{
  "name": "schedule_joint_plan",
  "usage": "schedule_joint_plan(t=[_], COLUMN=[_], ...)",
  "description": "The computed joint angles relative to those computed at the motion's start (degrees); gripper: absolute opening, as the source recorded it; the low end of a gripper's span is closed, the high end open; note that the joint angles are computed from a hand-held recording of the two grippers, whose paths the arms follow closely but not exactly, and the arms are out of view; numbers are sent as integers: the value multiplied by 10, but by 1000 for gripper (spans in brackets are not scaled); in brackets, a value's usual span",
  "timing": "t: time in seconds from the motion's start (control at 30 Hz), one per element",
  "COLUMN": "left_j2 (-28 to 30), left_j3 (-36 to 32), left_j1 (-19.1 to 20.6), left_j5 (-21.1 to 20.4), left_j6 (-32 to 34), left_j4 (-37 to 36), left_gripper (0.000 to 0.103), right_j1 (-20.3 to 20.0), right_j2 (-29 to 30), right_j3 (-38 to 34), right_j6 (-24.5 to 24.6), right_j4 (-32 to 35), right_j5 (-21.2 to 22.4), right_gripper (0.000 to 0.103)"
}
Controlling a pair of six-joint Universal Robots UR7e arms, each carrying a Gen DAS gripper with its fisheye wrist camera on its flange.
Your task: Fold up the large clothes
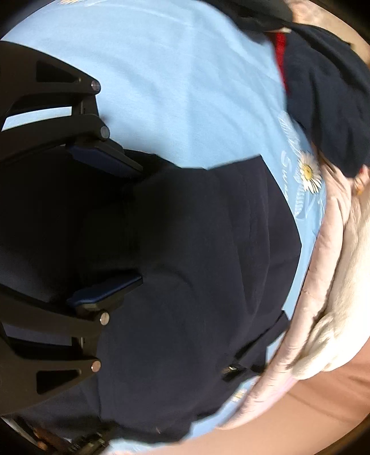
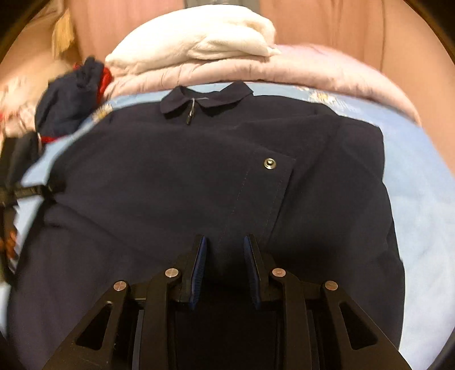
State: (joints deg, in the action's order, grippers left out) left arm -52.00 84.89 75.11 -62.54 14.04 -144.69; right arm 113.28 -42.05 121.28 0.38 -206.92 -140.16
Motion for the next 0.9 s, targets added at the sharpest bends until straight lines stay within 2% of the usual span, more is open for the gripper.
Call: schedule_joint_plan(t=[0.07,0.1,0.17,0.27,0.37,0.43,0.53,0.6,0.67,0.7,0.77,0.87,0.9], left_j2=[-32,-59,-106,-181,-237,-278,-312,-339,-354,-360,-367,-369,-367], left_j3=[15,32,67,123,155,181,200,216,228,235,242,246,251], left_j1=[8,13,21,41,73,99,134,167,181,181,180,179,172], left_j5=[-44,-70,-90,-121,-163,-165,-179,-222,-244,-247,-260,-290,-289], left_j6=[-30,-37,-31,-22,-30,-37,-39,-39,-33,-30,-25,-24,-19], left_j4=[17,26,26,36,70,96,101,115,123,121,122,144,147], left_gripper=[69,69,71,83,88,89,89,89,89,89,89,89,89], right_j1=[21,33,48,63,77,87,98,106,105,106,102,94,99], right_j2=[-19,-36,-55,-90,-107,-109,-108,-107,-102,-100,-79,-34,-27], right_j3=[34,60,102,180,239,272,302,320,341,344,361,372,374], right_j6=[16,30,53,124,196,241,292,323,356,367,379,368,373], right_j4=[-25,-31,-61,-91,-95,-102,-108,-107,-114,-115,-158,-250,-257], right_j5=[14,17,20,25,3,-19,-32,-33,-23,-20,-4,26,27], right_gripper=[30,37,46,47,47,48,48,51,51,51,52,52,52])
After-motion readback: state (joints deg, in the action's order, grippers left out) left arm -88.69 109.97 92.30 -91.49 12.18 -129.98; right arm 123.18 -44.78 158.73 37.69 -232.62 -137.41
